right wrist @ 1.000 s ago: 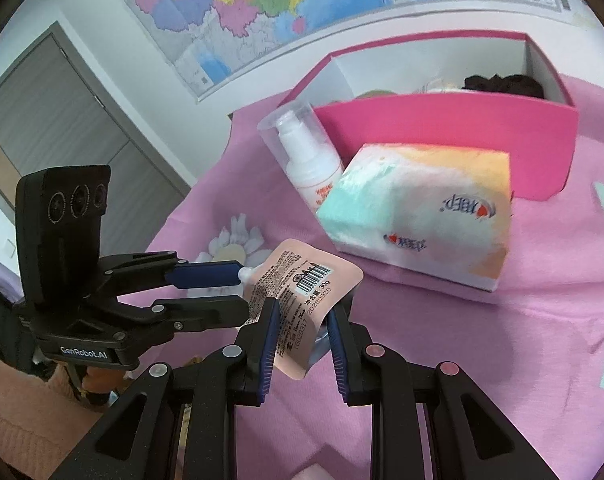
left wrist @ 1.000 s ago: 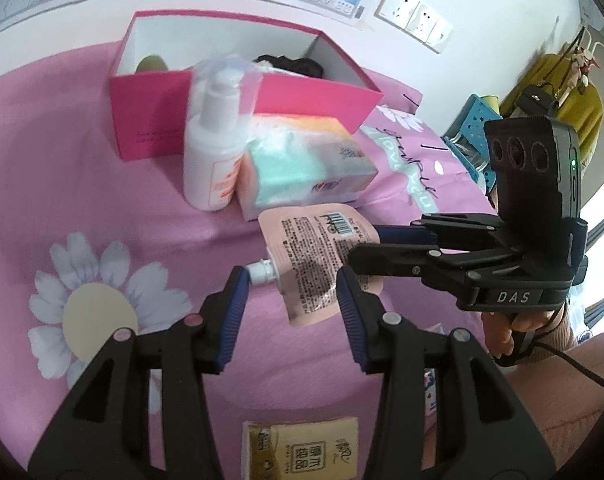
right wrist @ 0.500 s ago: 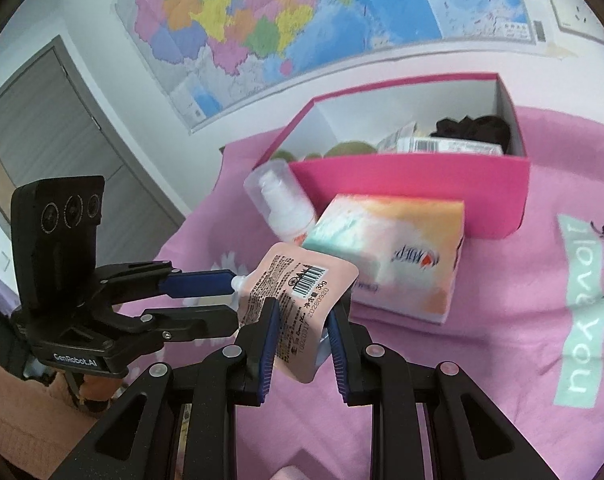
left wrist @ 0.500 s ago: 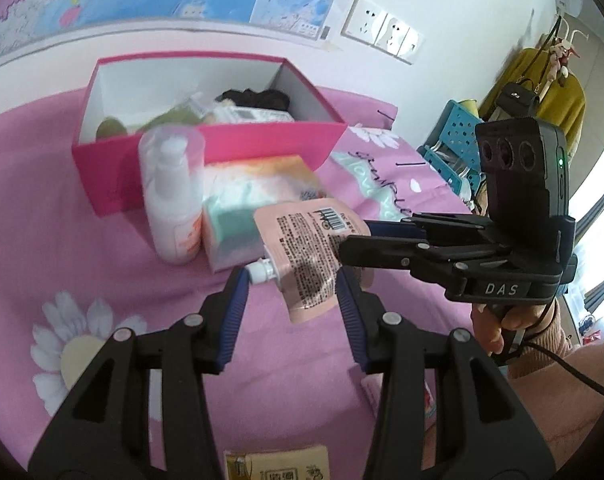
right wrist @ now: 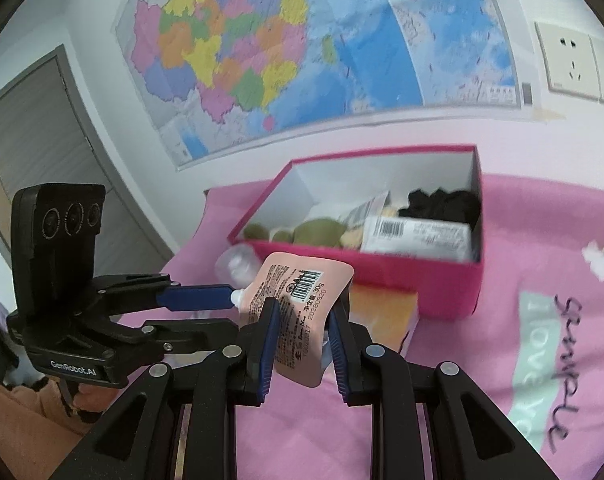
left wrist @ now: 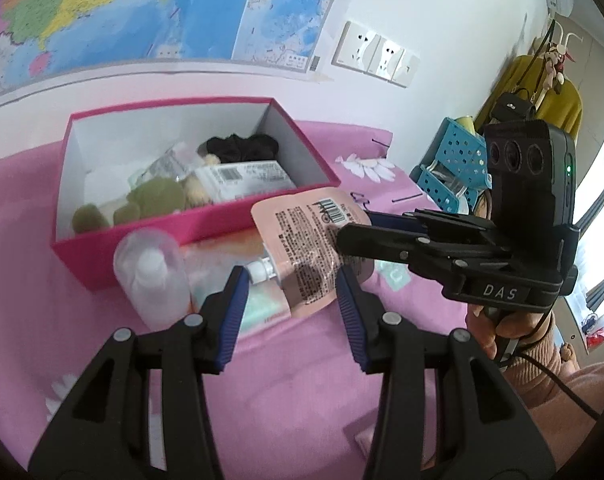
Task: Organize soft objects
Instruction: 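Carry the peach sachet into the pink box and open the right gripper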
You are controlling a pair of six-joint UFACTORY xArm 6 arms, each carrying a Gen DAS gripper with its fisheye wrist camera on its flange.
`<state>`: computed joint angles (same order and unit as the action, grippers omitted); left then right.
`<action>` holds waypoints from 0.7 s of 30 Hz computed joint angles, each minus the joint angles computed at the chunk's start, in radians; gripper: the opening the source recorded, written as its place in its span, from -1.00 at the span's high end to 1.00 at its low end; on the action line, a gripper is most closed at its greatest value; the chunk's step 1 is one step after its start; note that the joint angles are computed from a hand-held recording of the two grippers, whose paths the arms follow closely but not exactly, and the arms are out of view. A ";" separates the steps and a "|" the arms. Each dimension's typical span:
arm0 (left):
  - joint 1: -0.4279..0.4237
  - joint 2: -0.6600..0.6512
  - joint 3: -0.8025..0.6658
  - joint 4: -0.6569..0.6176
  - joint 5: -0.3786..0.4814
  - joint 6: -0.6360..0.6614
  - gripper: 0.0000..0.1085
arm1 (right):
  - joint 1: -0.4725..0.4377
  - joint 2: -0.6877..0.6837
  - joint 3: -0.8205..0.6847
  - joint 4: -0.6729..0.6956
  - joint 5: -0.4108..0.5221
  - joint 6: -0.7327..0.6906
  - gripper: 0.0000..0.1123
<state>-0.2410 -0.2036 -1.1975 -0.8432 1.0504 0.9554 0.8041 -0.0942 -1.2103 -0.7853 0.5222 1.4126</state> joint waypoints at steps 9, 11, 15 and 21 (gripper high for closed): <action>-0.048 0.096 -0.121 0.017 -0.054 -0.056 0.14 | -0.076 0.005 -0.021 0.018 -0.039 -0.050 0.57; -0.060 0.126 -0.158 0.025 -0.061 -0.076 0.14 | -0.096 0.008 -0.027 0.023 -0.046 -0.062 0.57; -0.087 0.176 -0.218 0.056 -0.087 -0.110 0.14 | -0.123 0.017 -0.041 0.032 -0.047 -0.083 0.57; -0.115 0.235 -0.279 0.100 -0.109 -0.164 0.14 | -0.165 0.026 -0.040 0.053 -0.064 -0.097 0.57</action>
